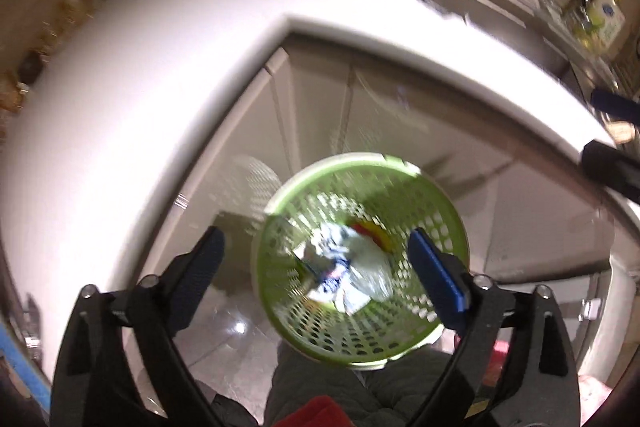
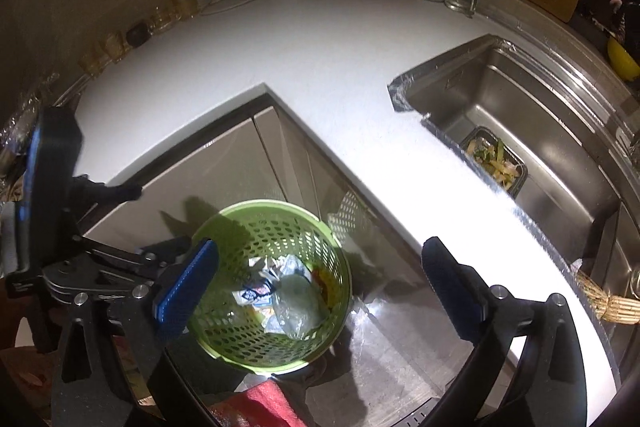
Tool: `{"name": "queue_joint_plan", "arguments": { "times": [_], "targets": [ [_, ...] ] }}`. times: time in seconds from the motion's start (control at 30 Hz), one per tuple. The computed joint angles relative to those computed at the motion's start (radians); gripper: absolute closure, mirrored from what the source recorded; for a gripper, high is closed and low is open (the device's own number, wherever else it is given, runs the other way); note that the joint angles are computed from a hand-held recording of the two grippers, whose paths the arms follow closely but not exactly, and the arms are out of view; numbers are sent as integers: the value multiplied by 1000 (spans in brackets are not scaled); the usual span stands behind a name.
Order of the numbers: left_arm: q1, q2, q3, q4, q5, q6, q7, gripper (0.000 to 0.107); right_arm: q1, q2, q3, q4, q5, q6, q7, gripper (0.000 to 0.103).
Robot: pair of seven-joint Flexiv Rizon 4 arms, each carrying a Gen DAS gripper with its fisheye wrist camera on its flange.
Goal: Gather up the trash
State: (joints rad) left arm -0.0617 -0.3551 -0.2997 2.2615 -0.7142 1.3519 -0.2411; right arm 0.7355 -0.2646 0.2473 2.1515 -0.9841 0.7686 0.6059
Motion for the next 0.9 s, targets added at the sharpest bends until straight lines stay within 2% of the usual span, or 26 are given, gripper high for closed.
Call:
{"name": "queue_joint_plan", "arguments": {
  "times": [0.1,0.2,0.33,0.6,0.9],
  "targets": [
    [15,30,-15,-14,-60,3,11,16,-7,8,-8,-12,-18,-13,-23,2],
    [23,57,-29,-38,-170,21,42,14,-20,18,-17,-28,-41,-29,-52,2],
    [-9,77,-13,-75,-286,61,69,12,-43,29,-31,-56,-88,-41,-86,2],
    [-45,77,54,-174,-384,68,47,12,-81,15,-57,-135,-180,-35,-153,2],
    [-47,51,62,-223,-396,99,5,12,-100,-38,-85,-214,-196,16,-215,2]
  ]
}}
